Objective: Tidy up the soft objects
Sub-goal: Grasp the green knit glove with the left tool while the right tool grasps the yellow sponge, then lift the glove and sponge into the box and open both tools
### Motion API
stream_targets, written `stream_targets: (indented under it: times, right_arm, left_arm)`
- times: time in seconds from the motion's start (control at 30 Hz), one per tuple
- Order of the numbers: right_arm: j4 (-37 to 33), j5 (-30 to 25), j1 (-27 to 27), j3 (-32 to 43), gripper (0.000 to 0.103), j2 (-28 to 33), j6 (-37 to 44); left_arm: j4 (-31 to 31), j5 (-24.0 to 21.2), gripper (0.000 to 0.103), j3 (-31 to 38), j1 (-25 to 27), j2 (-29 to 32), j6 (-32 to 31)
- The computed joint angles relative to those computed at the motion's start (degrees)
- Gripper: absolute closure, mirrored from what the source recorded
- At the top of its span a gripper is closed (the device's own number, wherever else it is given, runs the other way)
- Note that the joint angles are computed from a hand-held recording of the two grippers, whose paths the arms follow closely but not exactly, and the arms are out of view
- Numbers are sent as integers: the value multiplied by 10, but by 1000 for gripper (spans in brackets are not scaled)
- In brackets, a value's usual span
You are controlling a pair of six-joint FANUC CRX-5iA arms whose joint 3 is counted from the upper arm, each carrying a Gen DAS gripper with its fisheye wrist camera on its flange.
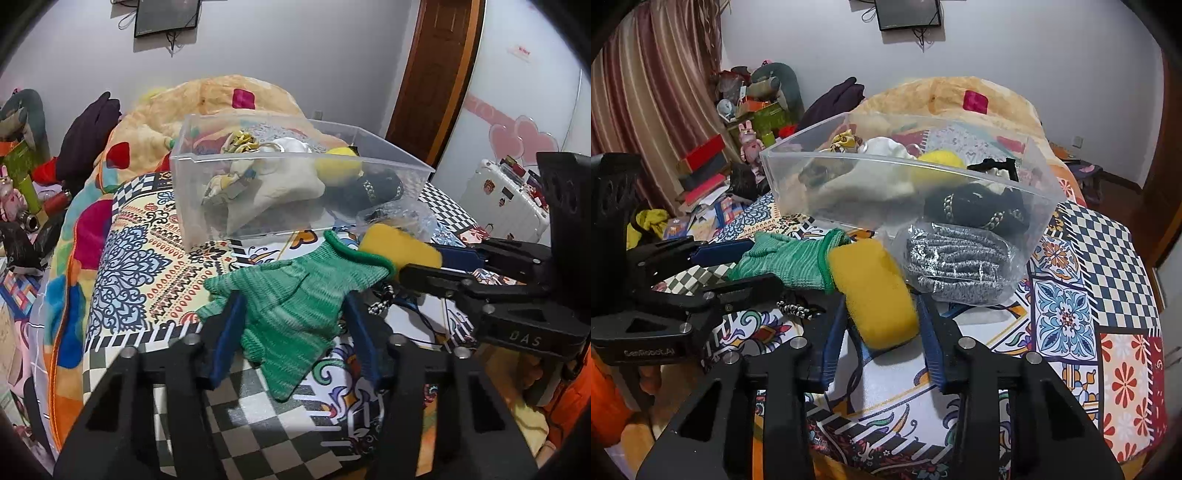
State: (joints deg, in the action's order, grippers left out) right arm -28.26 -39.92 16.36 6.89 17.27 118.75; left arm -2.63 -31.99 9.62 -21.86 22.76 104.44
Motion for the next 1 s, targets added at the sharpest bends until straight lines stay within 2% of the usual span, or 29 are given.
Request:
stream_targets:
  times: [0.17, 0.23, 0.33, 0.7, 0.9, 1.0]
  right_arm:
    - [-21, -1, -5, -4, 72, -11, 23]
    - [-27, 3, -5, -8, 72, -18, 32]
    - [-40, 5, -9, -10, 72, -26, 45]
    - [-84, 37, -27, -16, 73, -62, 77]
    - [-68, 75, -26, -16, 73, -70, 62]
    - [-63, 93, -27, -9, 73, -67, 53]
  left_arm:
    - [3, 12, 73, -16, 6, -10, 1]
    - [-2, 14, 83, -19, 6, -14, 5]
    - [4, 23, 91, -26, 8, -20, -1]
    - [-75, 46, 92, -25, 1, -59, 71]
    - [-128, 48, 92, 2, -3, -65, 110]
    - [-129, 60, 92, 16, -1, -60, 111]
